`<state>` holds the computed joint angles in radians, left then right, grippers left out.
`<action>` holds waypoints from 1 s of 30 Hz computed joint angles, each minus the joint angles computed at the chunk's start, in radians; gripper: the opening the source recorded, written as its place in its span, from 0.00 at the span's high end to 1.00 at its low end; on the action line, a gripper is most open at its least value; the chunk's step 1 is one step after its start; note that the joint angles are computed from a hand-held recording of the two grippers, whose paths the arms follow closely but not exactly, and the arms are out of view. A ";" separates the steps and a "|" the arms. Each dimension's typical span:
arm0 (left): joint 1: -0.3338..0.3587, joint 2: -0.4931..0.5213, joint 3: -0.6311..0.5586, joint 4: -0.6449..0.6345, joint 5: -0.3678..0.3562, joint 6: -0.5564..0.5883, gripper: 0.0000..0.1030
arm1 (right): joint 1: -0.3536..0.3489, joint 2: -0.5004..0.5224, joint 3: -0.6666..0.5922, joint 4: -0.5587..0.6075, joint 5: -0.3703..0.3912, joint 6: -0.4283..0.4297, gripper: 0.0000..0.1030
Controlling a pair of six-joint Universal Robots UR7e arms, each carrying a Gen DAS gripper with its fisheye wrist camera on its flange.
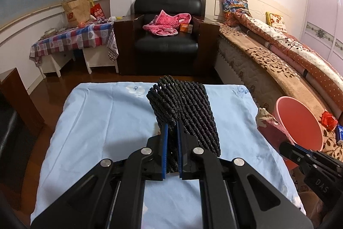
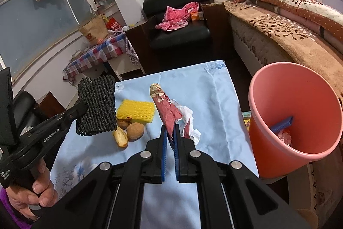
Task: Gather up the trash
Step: 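Carry the black sleeve and pink wrapper over the pink bucket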
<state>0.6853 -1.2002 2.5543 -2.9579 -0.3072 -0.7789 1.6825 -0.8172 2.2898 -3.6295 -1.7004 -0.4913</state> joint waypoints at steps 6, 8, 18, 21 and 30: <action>-0.022 -0.025 -0.001 0.133 0.027 -0.103 0.93 | 0.003 -0.004 0.001 0.002 0.007 -0.001 0.95; -0.027 -0.029 -0.003 0.167 0.037 -0.125 0.93 | 0.003 -0.003 0.002 0.002 0.007 -0.002 0.95; -0.039 -0.036 -0.011 0.256 0.054 -0.192 0.93 | 0.003 -0.003 0.003 0.000 0.007 -0.002 0.95; -0.041 -0.039 -0.012 0.279 0.055 -0.212 0.93 | 0.002 -0.003 0.002 0.001 0.008 -0.002 0.95; -0.051 -0.035 -0.018 0.346 0.067 -0.259 0.93 | 0.005 -0.003 0.003 -0.003 0.008 0.005 0.95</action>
<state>0.6344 -1.2347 2.5358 -2.6114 -0.2401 -1.0379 1.6878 -0.8199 2.2926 -3.6324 -1.6927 -0.4860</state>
